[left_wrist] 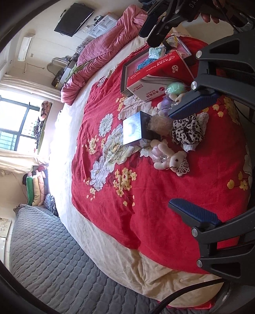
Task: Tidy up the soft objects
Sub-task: 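Grasp the leopard-print scrunchie with the left tool while the right tool grasps the bagged green ball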
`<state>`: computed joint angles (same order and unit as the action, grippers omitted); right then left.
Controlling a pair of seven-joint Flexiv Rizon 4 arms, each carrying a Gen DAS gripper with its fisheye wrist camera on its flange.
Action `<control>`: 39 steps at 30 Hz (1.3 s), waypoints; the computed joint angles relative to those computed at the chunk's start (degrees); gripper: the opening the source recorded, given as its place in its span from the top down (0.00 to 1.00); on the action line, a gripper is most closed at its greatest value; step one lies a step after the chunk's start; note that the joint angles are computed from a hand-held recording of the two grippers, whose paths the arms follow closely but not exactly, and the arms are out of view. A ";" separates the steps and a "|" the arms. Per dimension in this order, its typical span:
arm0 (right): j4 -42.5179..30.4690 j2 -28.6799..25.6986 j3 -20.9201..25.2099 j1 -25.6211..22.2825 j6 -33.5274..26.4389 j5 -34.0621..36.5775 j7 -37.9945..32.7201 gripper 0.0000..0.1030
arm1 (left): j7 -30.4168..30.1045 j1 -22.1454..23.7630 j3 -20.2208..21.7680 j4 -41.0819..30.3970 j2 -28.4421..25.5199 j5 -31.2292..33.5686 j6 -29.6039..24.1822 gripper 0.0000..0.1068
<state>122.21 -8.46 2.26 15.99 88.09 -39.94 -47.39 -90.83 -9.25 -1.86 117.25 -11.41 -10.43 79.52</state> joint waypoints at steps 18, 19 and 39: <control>-0.70 -3.08 3.34 -0.15 -4.98 9.06 -15.13 0.25 | 3.50 0.33 -2.02 0.14 -3.56 -3.11 -2.44 0.23; -0.47 -3.10 2.77 0.15 -5.41 8.29 -15.59 0.25 | 3.66 0.30 -2.08 0.07 -3.85 -3.29 -2.69 0.23; -1.30 -6.99 2.64 0.89 -12.05 7.91 -25.63 0.24 | 12.72 1.77 -6.69 -1.57 -9.12 -12.07 -2.79 0.23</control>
